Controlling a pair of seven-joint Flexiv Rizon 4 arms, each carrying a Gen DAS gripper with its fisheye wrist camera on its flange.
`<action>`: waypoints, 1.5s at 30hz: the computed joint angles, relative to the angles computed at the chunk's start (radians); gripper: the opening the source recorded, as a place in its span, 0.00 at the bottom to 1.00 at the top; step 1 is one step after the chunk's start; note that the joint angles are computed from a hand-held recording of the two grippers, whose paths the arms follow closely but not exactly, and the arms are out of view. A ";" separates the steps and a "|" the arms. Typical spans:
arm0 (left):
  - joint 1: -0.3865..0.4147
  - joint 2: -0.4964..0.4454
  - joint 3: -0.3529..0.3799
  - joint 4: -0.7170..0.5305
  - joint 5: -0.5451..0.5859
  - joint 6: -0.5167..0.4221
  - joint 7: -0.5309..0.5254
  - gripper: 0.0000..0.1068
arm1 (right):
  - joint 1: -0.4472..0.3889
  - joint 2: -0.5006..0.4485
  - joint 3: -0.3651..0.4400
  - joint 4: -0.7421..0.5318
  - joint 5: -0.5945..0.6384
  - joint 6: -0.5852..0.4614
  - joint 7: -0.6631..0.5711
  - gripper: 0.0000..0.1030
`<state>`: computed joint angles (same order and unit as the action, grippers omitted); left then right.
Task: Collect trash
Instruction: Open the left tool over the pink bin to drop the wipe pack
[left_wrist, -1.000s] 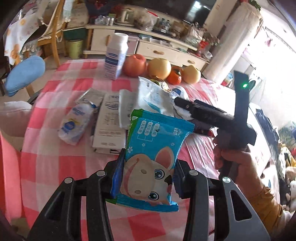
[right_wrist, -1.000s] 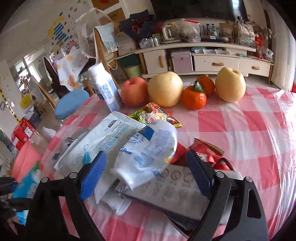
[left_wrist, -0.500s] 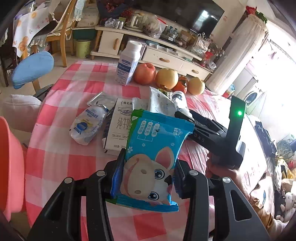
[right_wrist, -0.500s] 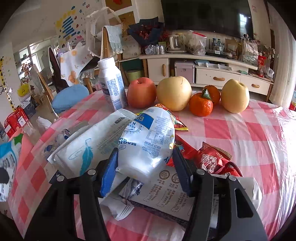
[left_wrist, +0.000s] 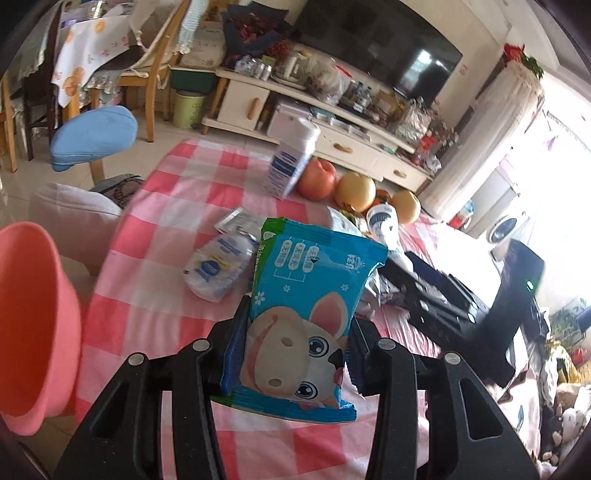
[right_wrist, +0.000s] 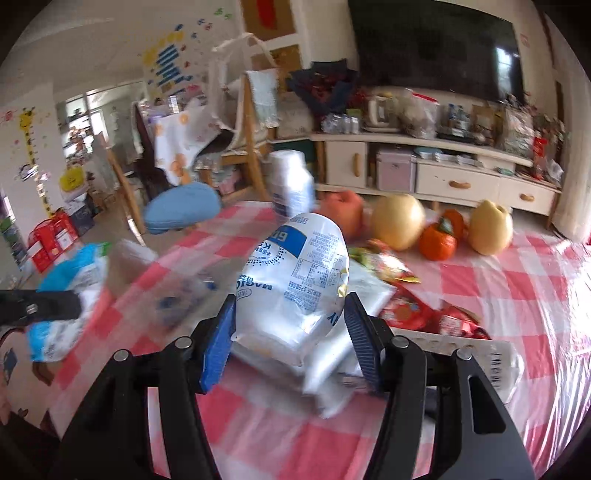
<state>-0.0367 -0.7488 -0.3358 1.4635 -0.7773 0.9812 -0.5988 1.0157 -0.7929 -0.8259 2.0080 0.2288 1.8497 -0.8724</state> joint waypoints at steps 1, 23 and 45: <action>0.008 0.001 -0.003 0.001 -0.010 0.006 0.002 0.44 | 0.007 0.004 0.001 -0.009 -0.008 -0.001 -0.005 0.58; 0.143 -0.176 0.036 -0.192 -0.043 0.325 -0.440 0.72 | -0.295 -0.171 0.491 -0.775 -0.474 -0.348 0.007 0.71; 0.273 -0.135 -0.260 -0.045 0.279 0.593 -0.402 0.89 | 0.136 -0.072 -0.083 -0.188 -0.428 -0.200 0.321 0.93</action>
<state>0.2362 -0.8843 -0.5961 1.4185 -0.4982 1.5743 -1.0012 1.1513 -0.8645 -0.9088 1.8204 -0.1988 1.6495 -0.5509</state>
